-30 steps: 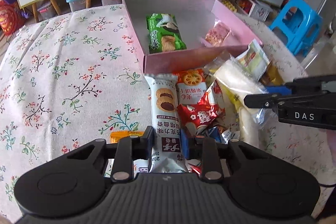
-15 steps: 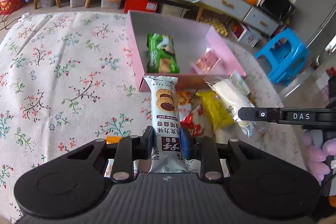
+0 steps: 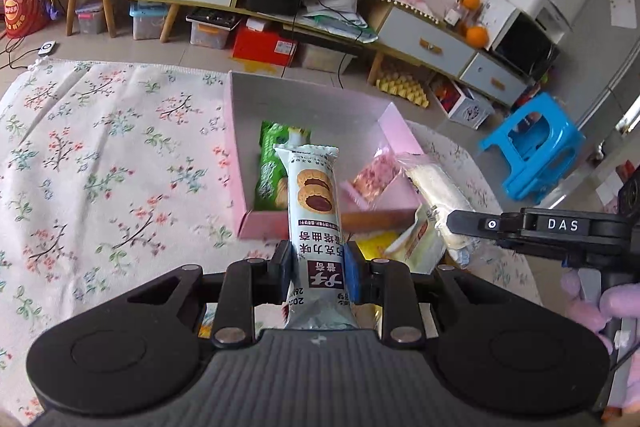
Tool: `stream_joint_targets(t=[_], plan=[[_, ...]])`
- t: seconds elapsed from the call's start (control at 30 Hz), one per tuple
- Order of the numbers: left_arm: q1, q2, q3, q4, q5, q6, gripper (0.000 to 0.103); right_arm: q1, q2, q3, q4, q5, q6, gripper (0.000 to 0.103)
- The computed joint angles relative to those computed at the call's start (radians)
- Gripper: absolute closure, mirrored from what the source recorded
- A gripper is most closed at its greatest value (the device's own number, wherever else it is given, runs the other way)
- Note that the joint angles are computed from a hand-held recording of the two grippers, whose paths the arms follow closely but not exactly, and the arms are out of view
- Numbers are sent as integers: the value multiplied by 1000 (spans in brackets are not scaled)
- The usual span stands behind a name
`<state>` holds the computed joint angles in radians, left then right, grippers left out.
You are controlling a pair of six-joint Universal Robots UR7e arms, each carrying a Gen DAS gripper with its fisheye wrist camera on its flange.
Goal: Organize snacks
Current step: 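Carry the biscuit packet with left tool while right tool carries the clear bar packet into the box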
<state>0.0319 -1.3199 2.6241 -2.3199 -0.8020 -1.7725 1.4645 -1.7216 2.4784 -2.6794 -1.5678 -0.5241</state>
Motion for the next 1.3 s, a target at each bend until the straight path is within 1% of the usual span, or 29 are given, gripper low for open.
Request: stream_joint_targets(t=[0.07,0.17,0.27,0.4,0.53,0.7,0.9,1.13,1.23,1.27,1.3], plan=[[27,35,-7,-58,21,32,79,8,27,-7,-30,3,19,80],[72,93,-10,-181,57,105,79,18,68,-10,-86,6,36,80],[125,152,-25,-279,72,178,79,20,107,-21,-111,0,60,80],[209,225,-76,-352,84,310,79,29,161,-51,-136,0,84,80],[269,272,-97,-416,93,376,79,37,232,-91,-174,-5,106,80],[317,301,-105,-439,113,407,79,49,330,-140,-219,-29,130,80],[345,313,-123,-404,128,419,79,65,426,-183,-262,-65,155,80],[366,336,-129,-441,149,474,78,76,483,-209,-303,-101,158,79],[370,343,-128,-461,154,488,78,78,495,-219,-307,-104,158,78],[369,343,-128,-462,156,489,78,76,496,-223,-305,-99,160,75],[372,346,-128,-469,158,495,77,73,495,-224,-302,-90,167,75]])
